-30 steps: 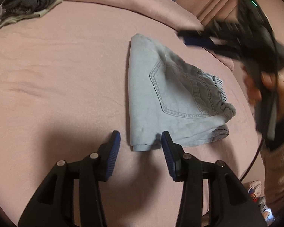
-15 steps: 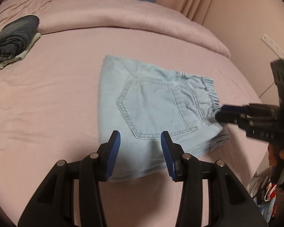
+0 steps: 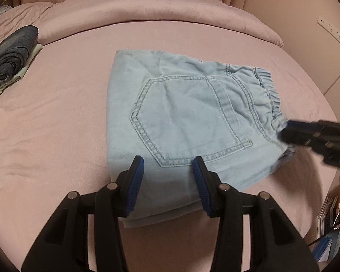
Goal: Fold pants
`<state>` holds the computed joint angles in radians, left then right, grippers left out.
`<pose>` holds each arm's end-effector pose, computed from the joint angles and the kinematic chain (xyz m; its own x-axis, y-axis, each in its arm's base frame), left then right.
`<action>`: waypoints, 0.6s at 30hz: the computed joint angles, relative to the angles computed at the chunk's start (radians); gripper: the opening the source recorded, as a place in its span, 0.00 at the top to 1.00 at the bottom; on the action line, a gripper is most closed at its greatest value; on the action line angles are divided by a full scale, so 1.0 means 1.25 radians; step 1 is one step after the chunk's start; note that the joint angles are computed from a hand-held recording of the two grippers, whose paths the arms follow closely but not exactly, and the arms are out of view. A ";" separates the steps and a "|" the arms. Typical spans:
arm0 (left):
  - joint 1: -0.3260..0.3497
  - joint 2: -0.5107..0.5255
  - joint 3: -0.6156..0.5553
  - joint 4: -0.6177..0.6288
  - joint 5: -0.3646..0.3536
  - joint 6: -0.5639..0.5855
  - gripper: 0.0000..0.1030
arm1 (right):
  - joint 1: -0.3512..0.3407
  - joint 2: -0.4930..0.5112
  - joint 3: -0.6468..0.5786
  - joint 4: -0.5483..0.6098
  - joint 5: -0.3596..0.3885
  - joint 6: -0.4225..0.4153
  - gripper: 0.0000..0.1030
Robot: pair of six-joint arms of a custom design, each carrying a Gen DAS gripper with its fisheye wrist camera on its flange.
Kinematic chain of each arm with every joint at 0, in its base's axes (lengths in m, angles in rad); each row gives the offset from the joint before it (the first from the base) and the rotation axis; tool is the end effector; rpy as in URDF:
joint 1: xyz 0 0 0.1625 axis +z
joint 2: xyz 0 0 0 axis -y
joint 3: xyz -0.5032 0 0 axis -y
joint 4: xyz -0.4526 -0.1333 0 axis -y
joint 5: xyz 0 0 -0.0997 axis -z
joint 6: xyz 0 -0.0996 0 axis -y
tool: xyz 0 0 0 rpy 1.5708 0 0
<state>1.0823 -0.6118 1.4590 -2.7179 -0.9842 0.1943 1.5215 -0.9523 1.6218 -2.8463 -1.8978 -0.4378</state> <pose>-0.2238 -0.8225 0.0625 -0.7103 0.4047 -0.5759 0.5967 0.7802 -0.1878 0.0626 -0.7864 0.2709 -0.8657 -0.1403 0.4806 -0.3605 0.8408 -0.4039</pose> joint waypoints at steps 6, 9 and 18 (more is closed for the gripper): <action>-0.004 0.008 -0.007 0.009 0.010 -0.003 0.57 | 0.010 -0.007 0.002 -0.095 0.040 -0.014 0.63; -0.004 0.012 -0.013 0.012 0.011 -0.002 0.57 | 0.015 0.009 -0.012 -0.110 0.048 -0.036 0.63; -0.007 0.009 -0.007 0.014 0.020 0.001 0.56 | 0.005 0.053 -0.026 -0.082 -0.032 -0.050 0.70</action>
